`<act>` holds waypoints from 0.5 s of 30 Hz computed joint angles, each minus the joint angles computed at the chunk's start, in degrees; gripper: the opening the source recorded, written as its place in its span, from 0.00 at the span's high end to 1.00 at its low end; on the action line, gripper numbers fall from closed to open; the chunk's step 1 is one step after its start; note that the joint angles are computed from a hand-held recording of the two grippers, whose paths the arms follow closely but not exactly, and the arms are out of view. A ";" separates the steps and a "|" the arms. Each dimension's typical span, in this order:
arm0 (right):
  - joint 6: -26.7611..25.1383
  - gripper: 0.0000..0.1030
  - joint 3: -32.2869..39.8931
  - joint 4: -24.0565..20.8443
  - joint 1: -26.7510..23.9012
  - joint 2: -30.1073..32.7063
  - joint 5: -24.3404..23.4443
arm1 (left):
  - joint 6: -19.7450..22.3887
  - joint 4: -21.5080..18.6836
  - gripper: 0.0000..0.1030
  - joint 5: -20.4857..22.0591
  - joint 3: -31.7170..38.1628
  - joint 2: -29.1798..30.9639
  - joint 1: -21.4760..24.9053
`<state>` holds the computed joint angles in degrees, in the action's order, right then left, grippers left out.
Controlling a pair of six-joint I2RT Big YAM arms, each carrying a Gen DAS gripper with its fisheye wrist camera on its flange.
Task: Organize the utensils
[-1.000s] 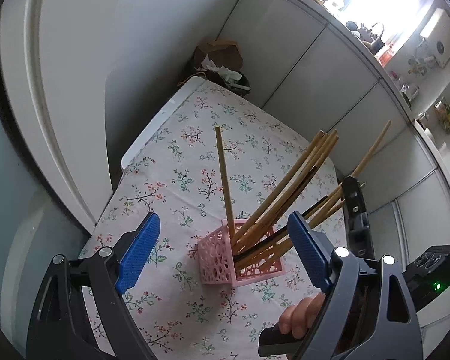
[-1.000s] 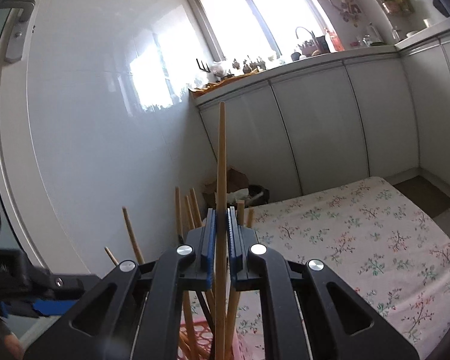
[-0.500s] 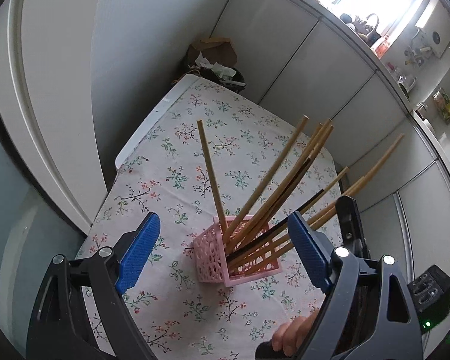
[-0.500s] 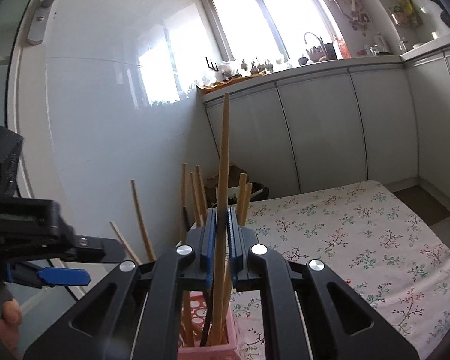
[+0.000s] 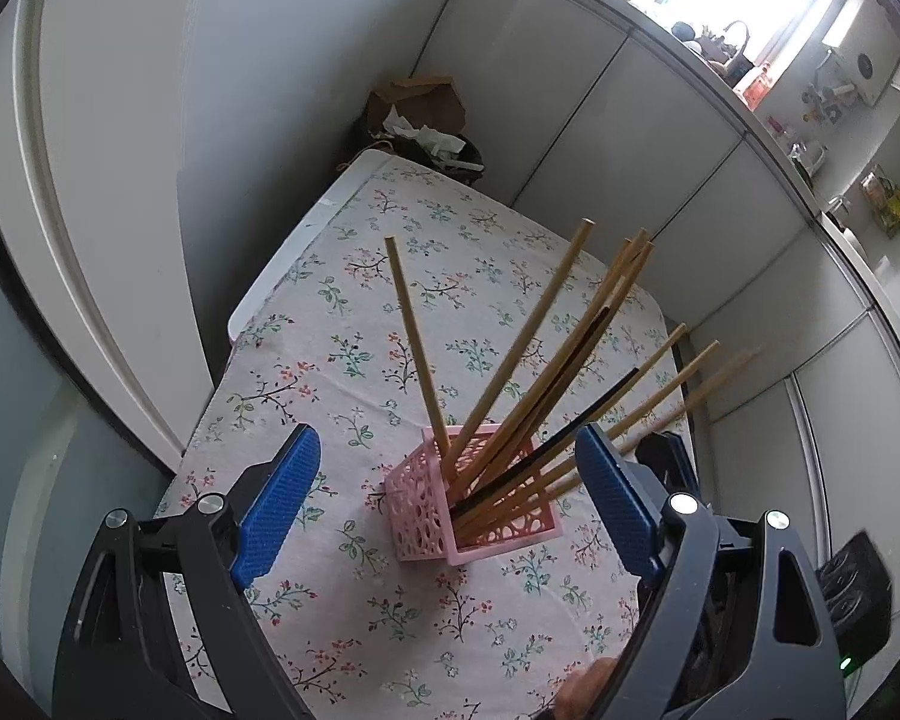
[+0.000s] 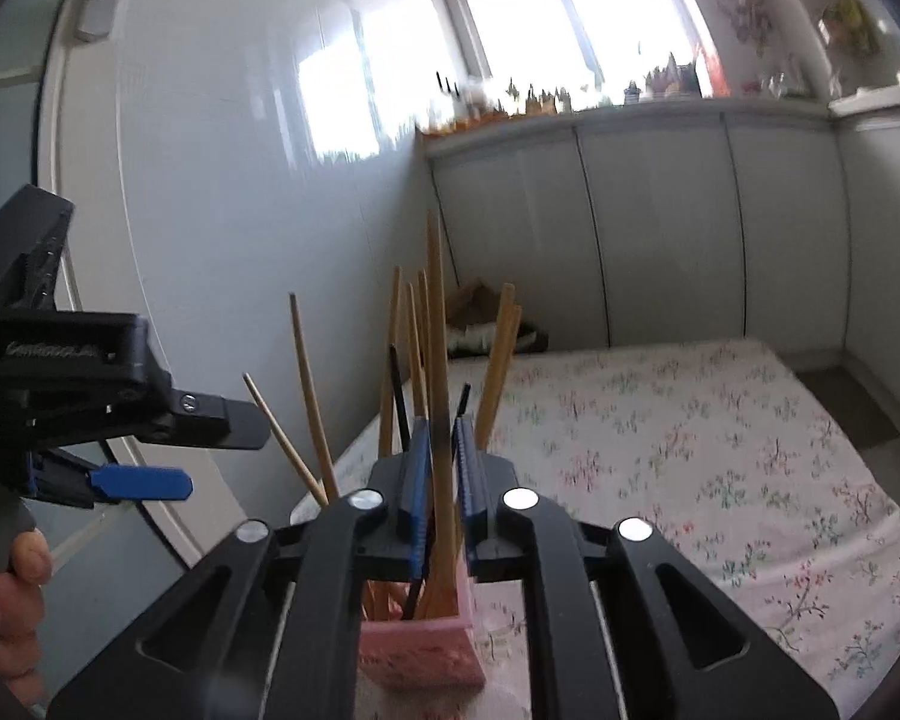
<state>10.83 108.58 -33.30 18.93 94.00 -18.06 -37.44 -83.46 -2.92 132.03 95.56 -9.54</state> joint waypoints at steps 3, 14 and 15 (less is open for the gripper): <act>0.44 0.71 3.39 -4.93 -1.26 0.40 -1.95 | 0.25 -0.27 0.19 -0.89 0.48 0.27 -0.60; -9.67 0.25 13.02 -35.74 -7.86 -4.16 -7.61 | 3.65 -8.73 0.07 -17.26 1.78 -1.21 -11.56; -11.43 0.23 14.21 -40.15 -8.95 -4.78 -9.47 | 3.35 -9.59 0.07 -19.16 1.10 -2.08 -13.17</act>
